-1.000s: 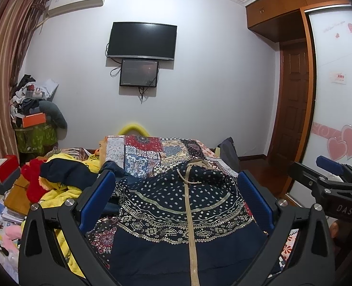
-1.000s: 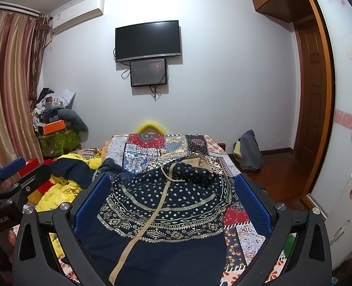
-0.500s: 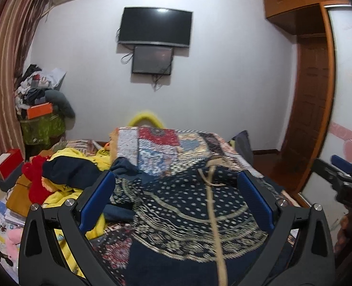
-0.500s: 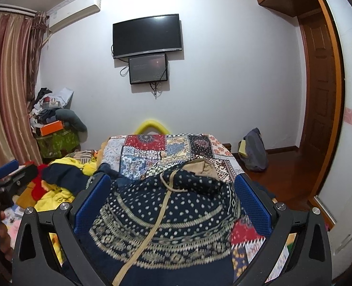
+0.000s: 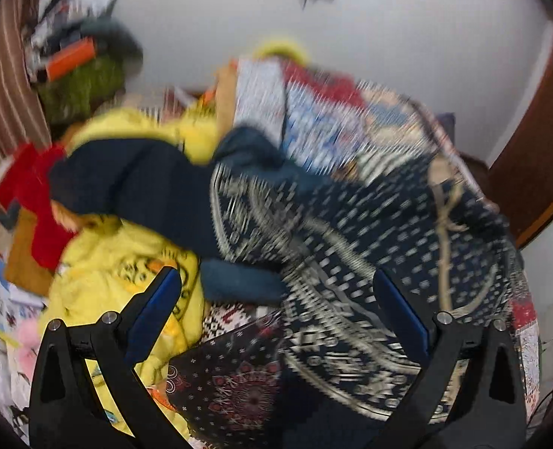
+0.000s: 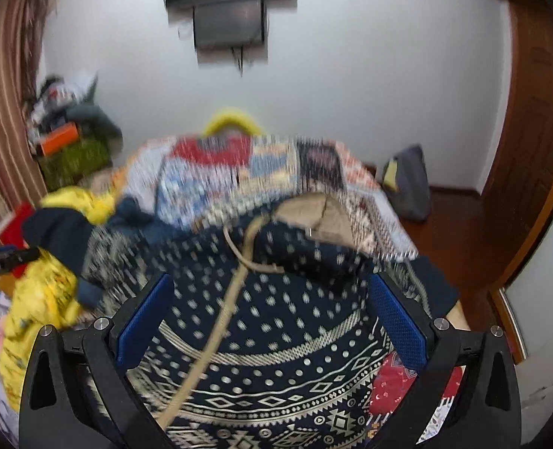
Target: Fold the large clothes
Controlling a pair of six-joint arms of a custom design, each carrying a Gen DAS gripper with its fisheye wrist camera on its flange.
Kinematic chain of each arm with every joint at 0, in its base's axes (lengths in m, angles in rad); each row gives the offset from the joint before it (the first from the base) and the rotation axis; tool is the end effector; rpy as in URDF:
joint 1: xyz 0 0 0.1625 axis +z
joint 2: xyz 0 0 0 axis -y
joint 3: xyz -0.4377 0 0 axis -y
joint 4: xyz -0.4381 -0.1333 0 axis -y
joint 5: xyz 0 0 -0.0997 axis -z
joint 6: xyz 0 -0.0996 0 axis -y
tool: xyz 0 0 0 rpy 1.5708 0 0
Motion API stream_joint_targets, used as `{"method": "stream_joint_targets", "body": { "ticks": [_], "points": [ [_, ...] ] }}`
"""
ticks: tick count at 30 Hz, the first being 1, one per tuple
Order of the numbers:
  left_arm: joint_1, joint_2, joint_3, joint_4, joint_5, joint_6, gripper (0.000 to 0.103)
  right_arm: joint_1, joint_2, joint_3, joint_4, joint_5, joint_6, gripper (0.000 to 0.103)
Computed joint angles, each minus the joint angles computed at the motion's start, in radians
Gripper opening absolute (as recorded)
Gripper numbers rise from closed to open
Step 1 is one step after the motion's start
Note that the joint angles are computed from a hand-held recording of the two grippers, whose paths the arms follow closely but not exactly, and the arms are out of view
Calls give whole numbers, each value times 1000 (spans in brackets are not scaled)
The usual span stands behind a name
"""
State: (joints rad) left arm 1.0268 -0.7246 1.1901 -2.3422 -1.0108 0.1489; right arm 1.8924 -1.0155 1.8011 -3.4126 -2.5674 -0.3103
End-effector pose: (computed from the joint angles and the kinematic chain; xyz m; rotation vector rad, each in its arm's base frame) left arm -0.2753 -0.8149 0.2055 0.7747 2.4854 -0.5399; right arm 0.2484 -0.5883 0.2847 0.0172 -2.0041 1.1202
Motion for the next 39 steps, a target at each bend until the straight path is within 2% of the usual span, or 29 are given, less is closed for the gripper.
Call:
{"method": "stream_joint_targets", "body": {
  "ticks": [6, 10, 19, 23, 24, 26, 28, 30, 34, 37, 39],
  "points": [
    [96, 120, -205, 176, -66, -104, 103, -82, -8, -20, 286, 34, 157, 102],
    [140, 180, -314, 214, -106, -156, 102, -122, 3, -44, 365, 62, 187, 101],
    [195, 333, -587, 327, -151, -193, 81, -173, 12, -69, 415, 156, 228, 98],
    [202, 384, -672, 349, -107, -243, 52, -180, 19, -73, 420, 154, 227, 98],
    [201, 390, -682, 350, -92, -253, 42, -181, 20, -74, 421, 152, 225, 98],
    [198, 397, -694, 356, -51, -280, 29, -180, 20, -73, 423, 146, 219, 98],
    [197, 393, -695, 363, -49, -300, 22, -180, 15, -67, 425, 144, 219, 98],
    [189, 372, -662, 344, -40, -304, 11, -178, 4, -55, 424, 143, 220, 98],
    [148, 330, -575, 240, 40, -222, 3, -171, -21, -32, 426, 135, 229, 98],
    [102, 301, -500, 103, 102, -90, 2, -164, -44, -12, 413, 128, 230, 98],
    [58, 280, -433, -48, 151, 56, 2, -158, -60, 2, 394, 122, 224, 98]
  ]
}}
